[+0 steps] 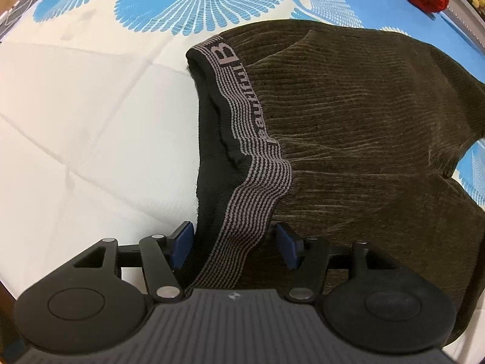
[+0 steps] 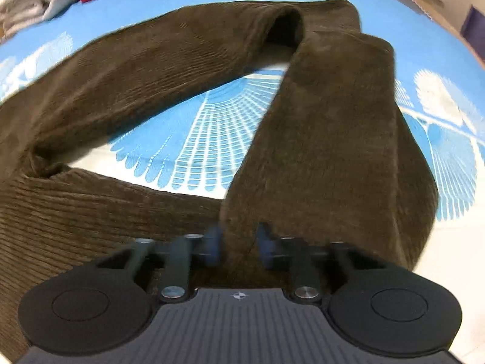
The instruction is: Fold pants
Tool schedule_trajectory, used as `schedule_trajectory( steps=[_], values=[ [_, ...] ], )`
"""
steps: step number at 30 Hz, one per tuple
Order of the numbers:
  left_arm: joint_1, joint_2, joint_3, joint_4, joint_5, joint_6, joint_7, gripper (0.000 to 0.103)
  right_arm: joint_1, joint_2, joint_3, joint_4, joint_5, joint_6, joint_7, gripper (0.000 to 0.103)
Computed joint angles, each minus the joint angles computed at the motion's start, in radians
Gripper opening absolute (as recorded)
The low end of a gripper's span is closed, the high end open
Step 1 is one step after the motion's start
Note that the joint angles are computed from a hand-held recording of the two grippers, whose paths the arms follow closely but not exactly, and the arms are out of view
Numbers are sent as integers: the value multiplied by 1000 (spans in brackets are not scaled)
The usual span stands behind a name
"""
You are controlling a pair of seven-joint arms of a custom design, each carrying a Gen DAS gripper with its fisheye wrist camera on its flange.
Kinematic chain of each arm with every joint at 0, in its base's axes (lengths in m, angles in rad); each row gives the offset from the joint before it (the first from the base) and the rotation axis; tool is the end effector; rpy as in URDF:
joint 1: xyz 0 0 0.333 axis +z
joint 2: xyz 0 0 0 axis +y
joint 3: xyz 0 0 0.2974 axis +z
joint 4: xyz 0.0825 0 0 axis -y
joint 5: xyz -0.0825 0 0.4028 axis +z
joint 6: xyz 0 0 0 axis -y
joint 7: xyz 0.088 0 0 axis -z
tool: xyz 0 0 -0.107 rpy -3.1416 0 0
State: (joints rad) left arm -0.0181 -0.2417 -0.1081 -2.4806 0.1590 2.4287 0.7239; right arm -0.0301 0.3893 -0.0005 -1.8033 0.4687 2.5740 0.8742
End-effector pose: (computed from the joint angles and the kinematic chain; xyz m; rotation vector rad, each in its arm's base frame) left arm 0.4792 -0.0596 0.3676 -2.6124 1.3602 -0.2020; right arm 0.6846 -0.0285 0.3412 -2.1707 1.5730 -0.2844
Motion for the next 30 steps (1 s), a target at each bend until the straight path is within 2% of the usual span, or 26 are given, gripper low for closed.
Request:
schedule_trajectory(
  steps=[3, 5, 7, 9, 12, 15, 16, 17, 18, 19, 20, 22, 24, 26, 30],
  values=[
    [-6, 9, -7, 5, 20, -10, 20, 62, -65, -46, 2, -30, 64, -22, -98, 15],
    [-10, 8, -13, 4, 38, -16, 33, 56, -99, -65, -23, -45, 71, -58, -147, 14],
    [-15, 2, -18, 0, 52, -28, 43, 53, -147, -81, -52, -58, 76, -128, -216, 13],
    [-19, -8, -19, -9, 60, -33, 54, 52, -192, -93, -78, -66, 74, -224, -290, 13],
    [-23, -23, -16, -21, 61, -41, 71, 52, -268, -106, -120, -64, 61, -448, -427, 13],
    [-20, -34, -10, -30, 53, -47, 74, 52, -330, -90, -151, -21, 79, -666, -489, 14],
    [-19, -38, -7, -34, 46, -43, 73, 52, -343, -93, -156, -17, 95, -700, -510, 18],
    [-17, -41, -5, -36, 41, -40, 71, 52, -349, -105, -159, -28, 112, -695, -529, 27],
    [-15, -42, -3, -37, 37, -38, 70, 53, -351, -125, -163, -50, 138, -660, -538, 30],
    [-14, -42, -2, -37, 32, -35, 69, 53, -354, -127, -165, -48, 167, -647, -529, 39],
    [-14, -41, -2, -37, 27, -34, 69, 53, -363, -119, -165, -32, 208, -659, -516, 43],
    [-16, -38, 0, -37, 15, -26, 71, 53, -382, -97, -157, 3, 318, -658, -502, 42],
    [-16, -32, -3, -34, 15, -27, 75, 53, -373, -115, -141, -19, 415, -565, -493, 43],
    [-15, -28, -2, -33, 14, -25, 79, 53, -334, -138, -117, -61, 485, -414, -508, 49],
    [-14, -18, -1, -25, 5, -29, 84, 53, -233, -127, -73, -87, 480, -196, -534, 51]
  ],
)
